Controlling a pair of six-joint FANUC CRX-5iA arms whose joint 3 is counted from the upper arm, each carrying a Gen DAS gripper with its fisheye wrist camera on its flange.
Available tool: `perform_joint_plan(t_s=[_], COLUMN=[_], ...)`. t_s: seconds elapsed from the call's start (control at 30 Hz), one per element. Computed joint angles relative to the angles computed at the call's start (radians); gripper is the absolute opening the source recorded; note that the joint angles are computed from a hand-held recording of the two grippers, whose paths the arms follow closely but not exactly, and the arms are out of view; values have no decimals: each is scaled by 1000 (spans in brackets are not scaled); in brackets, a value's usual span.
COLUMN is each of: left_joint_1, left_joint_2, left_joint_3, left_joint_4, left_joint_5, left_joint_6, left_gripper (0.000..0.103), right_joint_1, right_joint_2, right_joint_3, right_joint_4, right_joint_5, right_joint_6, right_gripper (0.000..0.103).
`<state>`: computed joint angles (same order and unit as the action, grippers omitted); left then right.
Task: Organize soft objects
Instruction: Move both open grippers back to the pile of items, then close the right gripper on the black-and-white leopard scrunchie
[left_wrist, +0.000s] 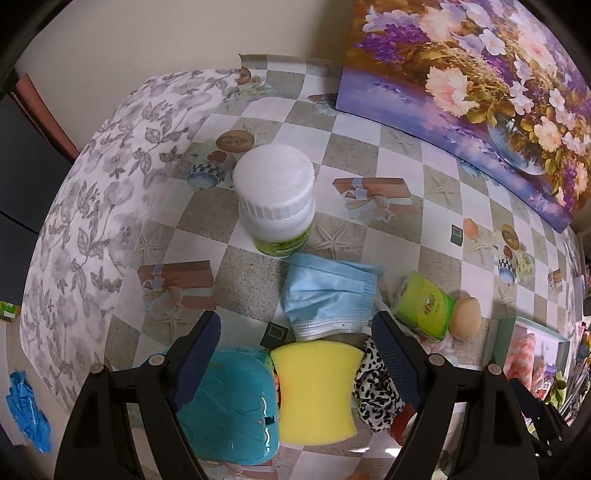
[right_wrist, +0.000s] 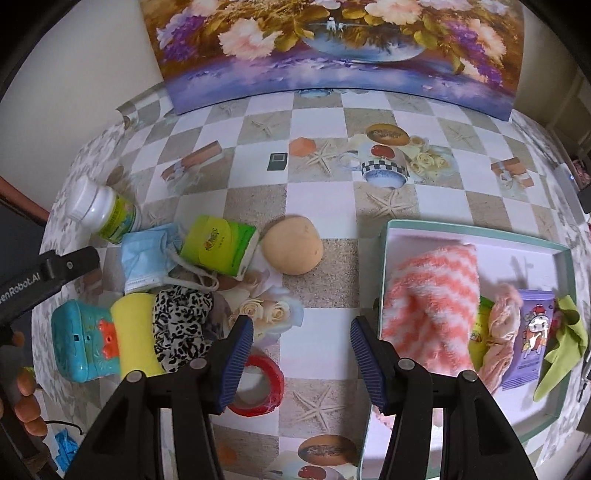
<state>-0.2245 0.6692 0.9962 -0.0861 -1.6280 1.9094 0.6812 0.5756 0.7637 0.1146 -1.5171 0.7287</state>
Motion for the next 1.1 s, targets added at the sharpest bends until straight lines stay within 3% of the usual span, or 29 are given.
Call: perform_joint_plan(t_s=[0.4,1.1], left_joint_1=[1,13], left_joint_2=[8,29], left_joint_3=[13,3], left_joint_4=[-9,9], left_joint_5=[-12,-34], left_joint_6=[-6,-5], left_gripper=[84,84], right_joint_1=[39,59], right_joint_2=[76,201], right_joint_3=[102,251], right_joint_4=[8,-125], right_joint_5=[-51,-84], right_joint_6=[25,114], right_gripper=[59,59])
